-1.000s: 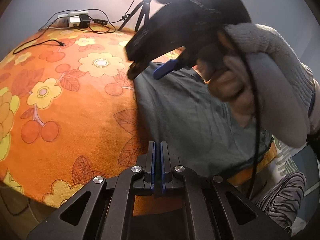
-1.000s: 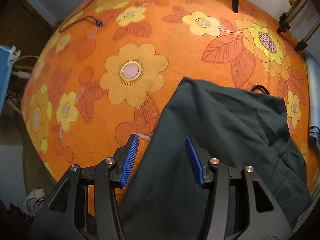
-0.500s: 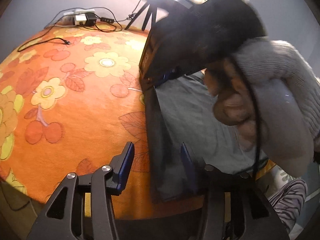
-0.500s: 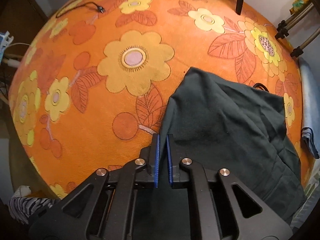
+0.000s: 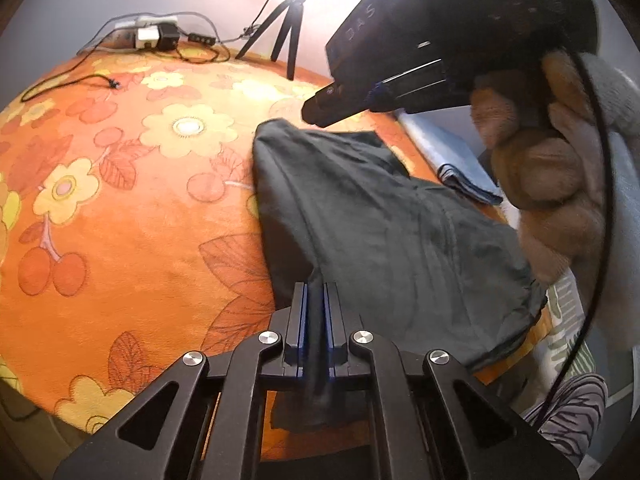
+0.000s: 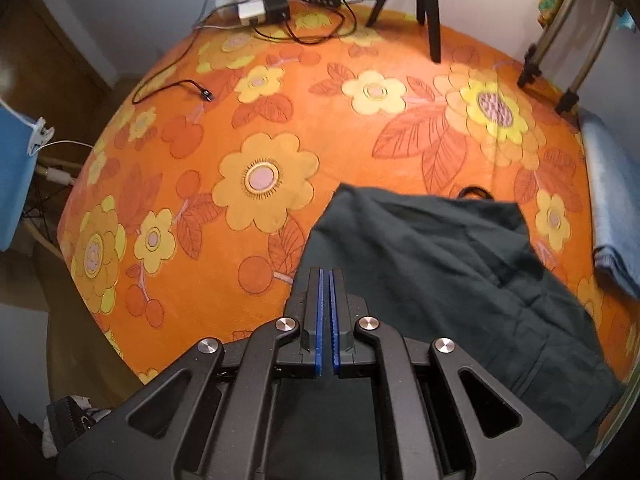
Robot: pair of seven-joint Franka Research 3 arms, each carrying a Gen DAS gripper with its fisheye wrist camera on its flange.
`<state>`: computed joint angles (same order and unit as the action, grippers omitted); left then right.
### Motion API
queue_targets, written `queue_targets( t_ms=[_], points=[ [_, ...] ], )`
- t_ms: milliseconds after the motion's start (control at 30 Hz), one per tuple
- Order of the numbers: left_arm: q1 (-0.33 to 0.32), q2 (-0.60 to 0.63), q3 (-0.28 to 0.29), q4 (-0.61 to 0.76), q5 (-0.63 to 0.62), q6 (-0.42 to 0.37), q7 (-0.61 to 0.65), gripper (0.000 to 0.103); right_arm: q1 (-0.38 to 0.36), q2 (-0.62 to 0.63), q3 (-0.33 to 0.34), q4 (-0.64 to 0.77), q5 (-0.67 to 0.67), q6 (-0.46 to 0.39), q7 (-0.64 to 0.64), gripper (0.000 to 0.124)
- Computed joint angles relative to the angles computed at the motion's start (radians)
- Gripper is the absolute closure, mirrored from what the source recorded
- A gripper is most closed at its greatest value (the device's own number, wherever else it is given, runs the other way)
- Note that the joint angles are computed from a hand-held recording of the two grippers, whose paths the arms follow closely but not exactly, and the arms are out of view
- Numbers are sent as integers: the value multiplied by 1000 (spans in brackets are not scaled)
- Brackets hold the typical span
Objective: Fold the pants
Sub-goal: 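Lift the folded dark green trousers with both tools off the bedspread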
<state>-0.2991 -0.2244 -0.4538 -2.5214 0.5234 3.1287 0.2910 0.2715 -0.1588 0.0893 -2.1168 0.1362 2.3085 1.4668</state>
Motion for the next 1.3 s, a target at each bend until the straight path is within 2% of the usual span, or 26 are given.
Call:
queue_targets(
  t_ms=[33, 100, 167, 267, 367, 500, 533, 567, 600, 633, 667, 800, 867, 900, 1000, 1100, 1167, 1300],
  points=[
    [17, -7, -15, -1, 13, 3, -13, 98, 1, 8, -2, 13, 8, -13, -7, 120],
    [44, -10, -38, -1, 34, 15, -32, 98, 3, 38, -8, 52, 29, -68, -21, 104],
    [63, -11, -59, 4, 47, 24, -49, 98, 4, 56, -4, 65, 14, -69, -14, 71],
    [80, -13, -80, 15, 72, 22, -56, 98, 10, 85, 9, 71, -60, -52, 19, 69],
    [89, -13, -91, 25, 96, 21, -60, 98, 19, 151, 9, 122, -97, -92, 64, 69],
    [87, -7, -87, 33, 108, 23, -60, 98, 45, 198, 8, 150, -192, -116, 110, 70],
    [85, -8, -85, 32, 109, 23, -62, 98, 51, 197, 8, 143, -207, -110, 111, 78],
    [85, -10, -84, 32, 111, 24, -63, 98, 57, 195, 8, 136, -223, -108, 110, 96],
    [85, -10, -84, 32, 114, 19, -63, 98, 61, 193, 9, 132, -233, -113, 107, 107],
    [88, -12, -88, 32, 118, 15, -66, 98, 64, 190, 8, 128, -238, -116, 104, 114],
    [94, -16, -95, 32, 126, 7, -74, 98, 66, 180, 7, 114, -251, -103, 108, 116],
    [97, -25, -105, 39, 157, -45, -105, 96, 55, 142, -1, 89, -218, -71, 111, 120],
    [80, -26, -97, 48, 171, -84, -118, 82, 48, 123, -2, 77, -205, -59, 111, 120],
    [78, -27, -97, 52, 187, -97, -133, 79, 44, 114, -3, 71, -202, -54, 110, 120],
    [68, -13, -97, 82, 252, -155, -160, 76, 32, 90, -4, 56, -179, -40, 100, 120],
    [32, 6, -69, 99, 271, -212, -175, 69, 21, 73, -4, 42, -157, -23, 99, 121],
    [11, 15, -40, 97, 274, -217, -190, 69, 17, 73, -5, 39, -131, -16, 89, 121],
    [-20, 51, 26, 91, 253, -148, -174, 70, 10, 58, -7, 22, -91, -3, 73, 121]
  ],
)
